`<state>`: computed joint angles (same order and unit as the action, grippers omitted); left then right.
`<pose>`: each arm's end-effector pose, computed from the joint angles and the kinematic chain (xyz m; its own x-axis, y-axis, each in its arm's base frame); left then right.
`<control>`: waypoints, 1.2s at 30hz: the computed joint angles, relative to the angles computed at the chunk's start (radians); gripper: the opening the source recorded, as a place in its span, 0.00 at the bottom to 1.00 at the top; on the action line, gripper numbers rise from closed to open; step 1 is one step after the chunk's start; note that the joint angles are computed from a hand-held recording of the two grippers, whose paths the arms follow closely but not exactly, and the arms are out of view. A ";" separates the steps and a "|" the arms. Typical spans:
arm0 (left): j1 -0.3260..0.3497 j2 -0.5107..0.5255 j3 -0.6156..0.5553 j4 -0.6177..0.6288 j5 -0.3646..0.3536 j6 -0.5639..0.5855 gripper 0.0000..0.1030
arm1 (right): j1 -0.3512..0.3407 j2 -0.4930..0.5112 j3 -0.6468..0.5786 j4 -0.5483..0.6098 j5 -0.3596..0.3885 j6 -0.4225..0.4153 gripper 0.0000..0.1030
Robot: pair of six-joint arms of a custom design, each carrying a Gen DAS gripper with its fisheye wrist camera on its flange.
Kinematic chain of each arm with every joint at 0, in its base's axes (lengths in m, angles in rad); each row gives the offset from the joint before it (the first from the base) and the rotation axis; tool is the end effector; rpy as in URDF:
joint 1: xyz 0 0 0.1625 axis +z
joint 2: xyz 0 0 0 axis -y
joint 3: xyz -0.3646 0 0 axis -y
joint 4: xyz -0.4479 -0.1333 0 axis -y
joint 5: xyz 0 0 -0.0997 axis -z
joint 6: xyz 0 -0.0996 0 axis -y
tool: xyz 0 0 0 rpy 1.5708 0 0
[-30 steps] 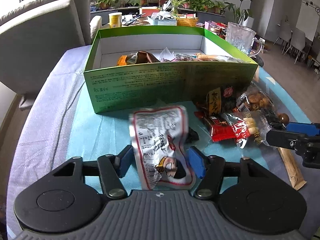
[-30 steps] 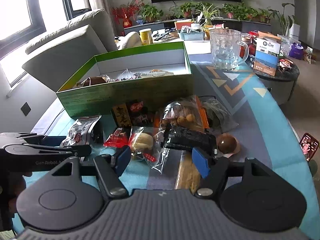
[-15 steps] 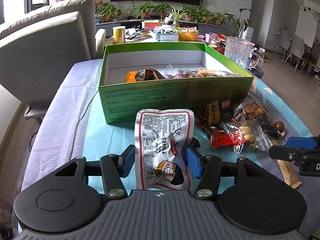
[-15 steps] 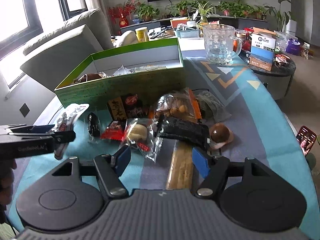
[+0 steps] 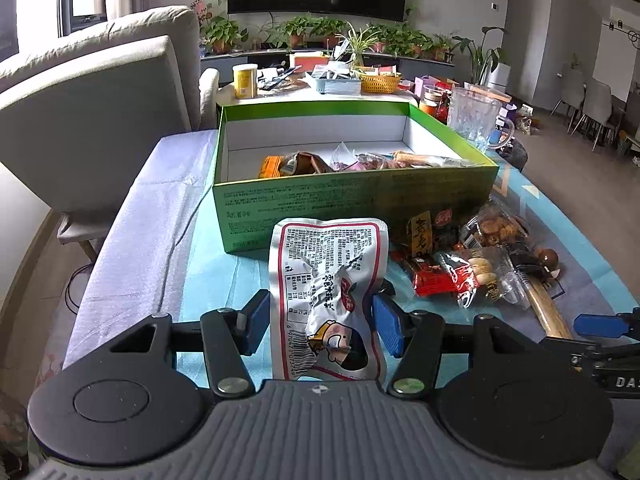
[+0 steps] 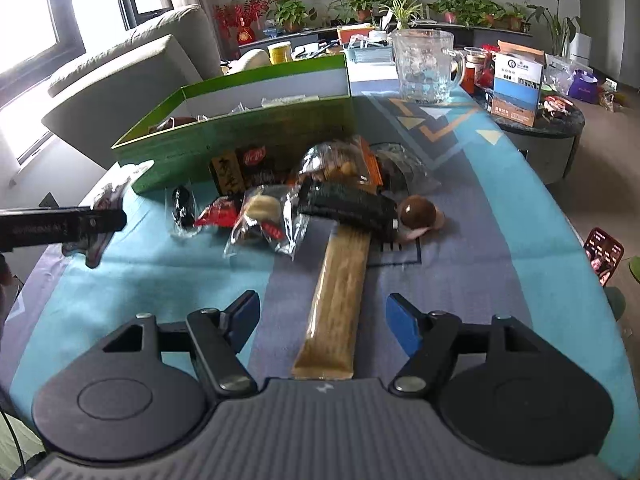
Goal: Organize snacks
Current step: 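Grasp the white printed pouch with the left gripper while the right grasps the tan stick snack, then lift both held snacks and carry them toward the green box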
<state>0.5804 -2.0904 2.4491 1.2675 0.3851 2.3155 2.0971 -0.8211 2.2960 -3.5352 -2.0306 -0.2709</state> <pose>0.0094 -0.2636 0.2899 -0.7245 -0.1706 -0.6679 0.4460 0.6228 -0.6429 0.2887 -0.3195 -0.0484 -0.7290 -0.4641 0.5032 -0.6626 0.6631 -0.3482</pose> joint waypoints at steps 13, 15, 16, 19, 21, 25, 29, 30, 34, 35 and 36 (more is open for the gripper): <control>-0.097 -0.038 0.066 0.202 -0.012 -0.265 0.51 | 0.013 0.009 -0.016 0.010 -0.049 -0.023 0.22; -0.108 -0.042 0.074 0.222 -0.009 -0.296 0.51 | 0.016 -0.013 0.003 0.017 -0.028 -0.023 0.21; -0.112 -0.041 0.076 0.229 -0.009 -0.306 0.51 | 0.021 -0.019 0.008 0.020 -0.019 -0.027 0.21; -0.129 -0.036 0.085 0.252 -0.007 -0.340 0.51 | 0.030 -0.068 0.036 0.049 0.064 -0.034 0.21; -0.148 -0.042 0.096 0.279 -0.006 -0.374 0.51 | 0.043 -0.090 0.047 0.054 0.104 -0.040 0.21; -0.192 -0.066 0.128 0.367 -0.006 -0.477 0.51 | 0.071 -0.108 0.060 0.019 0.132 -0.064 0.21; -0.230 -0.101 0.162 0.470 0.002 -0.590 0.51 | 0.086 -0.116 0.062 -0.001 0.124 -0.078 0.21; -0.240 -0.111 0.171 0.494 0.006 -0.618 0.51 | 0.087 -0.116 0.063 0.001 0.118 -0.081 0.21; -0.262 -0.137 0.190 0.545 0.015 -0.669 0.51 | 0.081 -0.110 0.063 0.039 0.078 -0.099 0.20; -0.266 -0.143 0.195 0.555 0.018 -0.677 0.51 | 0.080 -0.101 0.059 0.055 0.056 -0.103 0.20; -0.266 -0.142 0.194 0.556 0.017 -0.678 0.51 | 0.075 -0.098 0.060 0.069 0.043 -0.105 0.21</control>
